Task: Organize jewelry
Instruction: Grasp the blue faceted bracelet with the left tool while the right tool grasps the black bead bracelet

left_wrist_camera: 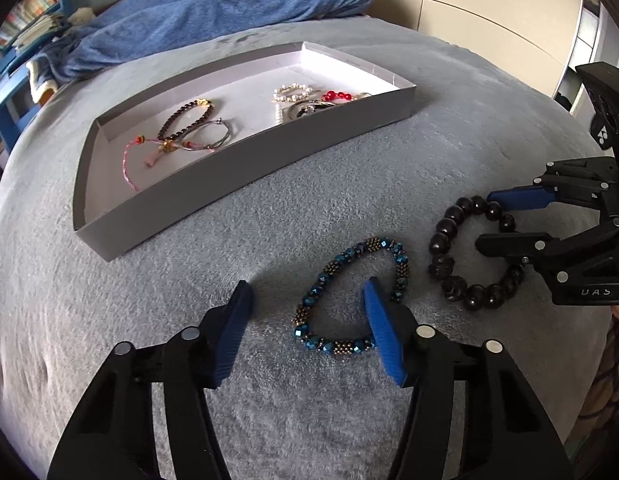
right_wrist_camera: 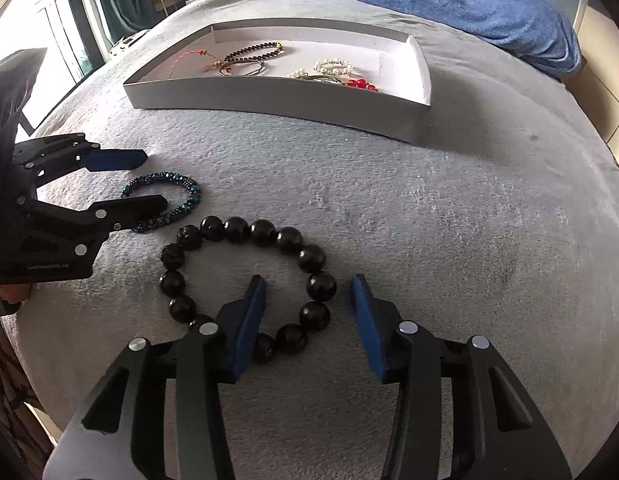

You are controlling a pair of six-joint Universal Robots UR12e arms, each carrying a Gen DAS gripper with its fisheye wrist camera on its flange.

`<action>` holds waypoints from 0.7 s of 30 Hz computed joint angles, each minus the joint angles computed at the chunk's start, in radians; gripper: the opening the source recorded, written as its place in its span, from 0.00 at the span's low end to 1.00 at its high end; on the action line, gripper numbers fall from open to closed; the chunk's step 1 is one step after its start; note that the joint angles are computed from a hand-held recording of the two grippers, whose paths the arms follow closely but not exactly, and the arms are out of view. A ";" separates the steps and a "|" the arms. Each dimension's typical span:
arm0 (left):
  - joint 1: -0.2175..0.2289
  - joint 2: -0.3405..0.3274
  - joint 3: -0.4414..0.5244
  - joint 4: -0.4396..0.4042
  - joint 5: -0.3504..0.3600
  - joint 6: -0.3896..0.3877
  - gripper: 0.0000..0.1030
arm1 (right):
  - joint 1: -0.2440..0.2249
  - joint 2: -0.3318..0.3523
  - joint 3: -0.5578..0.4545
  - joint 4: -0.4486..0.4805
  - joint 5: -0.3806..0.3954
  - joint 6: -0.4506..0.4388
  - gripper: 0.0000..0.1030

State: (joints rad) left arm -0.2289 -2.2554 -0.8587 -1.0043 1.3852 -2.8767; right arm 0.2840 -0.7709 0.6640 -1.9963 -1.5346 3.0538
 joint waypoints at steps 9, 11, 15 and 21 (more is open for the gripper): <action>0.002 -0.005 0.018 -0.021 -0.008 -0.023 0.08 | -0.005 -0.001 0.007 -0.022 0.020 0.013 0.15; 0.002 -0.002 0.015 -0.015 -0.010 -0.020 0.08 | -0.008 0.000 0.003 -0.023 0.031 0.022 0.14; 0.006 0.006 0.009 0.004 -0.028 -0.024 0.08 | -0.007 0.002 -0.001 -0.039 0.029 0.025 0.14; 0.012 0.019 0.010 0.039 -0.067 -0.043 0.08 | -0.013 -0.006 0.006 -0.095 0.062 0.052 0.14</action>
State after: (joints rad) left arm -0.2166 -2.2364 -0.8486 -0.9654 1.3187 -2.9202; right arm 0.2709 -0.7766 0.6699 -2.0910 -1.4721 3.1059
